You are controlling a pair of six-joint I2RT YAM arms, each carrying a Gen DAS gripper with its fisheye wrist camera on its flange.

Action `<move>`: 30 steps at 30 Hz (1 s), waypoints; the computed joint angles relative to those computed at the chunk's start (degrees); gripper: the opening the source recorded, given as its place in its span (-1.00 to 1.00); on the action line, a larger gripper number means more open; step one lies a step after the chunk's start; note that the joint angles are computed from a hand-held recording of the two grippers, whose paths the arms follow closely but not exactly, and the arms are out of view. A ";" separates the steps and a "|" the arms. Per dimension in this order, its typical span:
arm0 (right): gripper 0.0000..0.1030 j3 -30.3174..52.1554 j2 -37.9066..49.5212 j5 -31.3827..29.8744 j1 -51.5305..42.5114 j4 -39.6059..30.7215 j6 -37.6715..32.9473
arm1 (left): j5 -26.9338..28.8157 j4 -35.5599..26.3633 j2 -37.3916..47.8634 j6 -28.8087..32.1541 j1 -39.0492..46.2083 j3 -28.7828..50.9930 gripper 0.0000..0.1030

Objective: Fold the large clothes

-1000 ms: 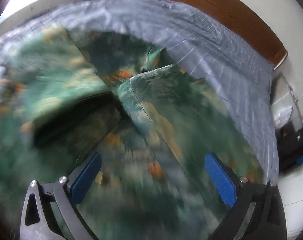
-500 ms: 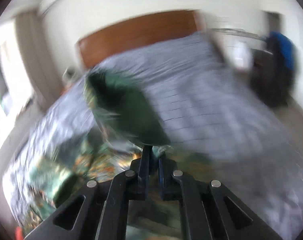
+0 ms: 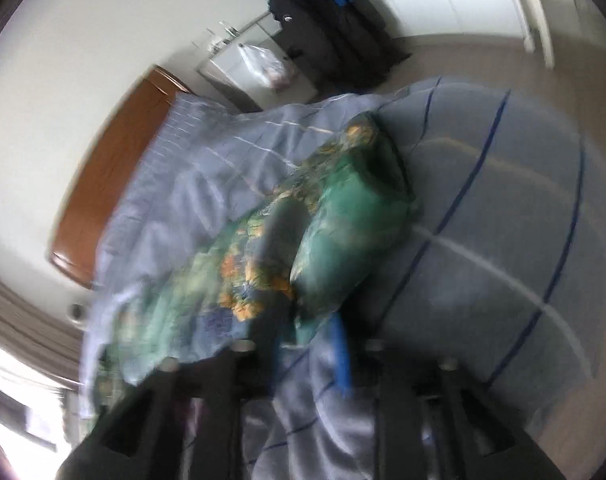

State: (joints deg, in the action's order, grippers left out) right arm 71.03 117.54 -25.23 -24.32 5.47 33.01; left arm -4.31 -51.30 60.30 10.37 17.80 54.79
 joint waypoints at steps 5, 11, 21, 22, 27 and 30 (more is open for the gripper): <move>0.59 -6.08 0.68 -11.58 -4.31 19.12 12.58 | -0.53 -0.29 0.10 -0.42 -0.56 -0.16 0.99; -0.73 2.22 2.62 -1.45 -5.46 1.08 11.62 | -2.05 4.24 1.38 3.33 -0.15 -1.64 0.99; 0.79 -10.56 -18.02 13.65 0.30 -4.76 -1.47 | -1.51 15.90 32.16 18.41 1.04 22.34 0.99; 0.79 -13.51 -21.01 12.70 0.75 -3.89 -2.15 | -1.80 16.16 35.90 20.08 -0.58 24.71 0.99; 0.79 -25.44 -32.30 13.58 7.19 -2.10 -3.88 | -7.55 21.33 54.02 23.72 -9.41 33.15 0.99; 0.79 -31.77 -38.55 13.28 10.99 -1.93 -3.94 | -13.27 22.55 62.60 21.23 -11.59 39.27 0.93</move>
State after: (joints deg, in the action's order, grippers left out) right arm 39.27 78.99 -11.95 -13.33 3.54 29.07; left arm -17.58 -28.75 122.90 31.60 6.20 94.06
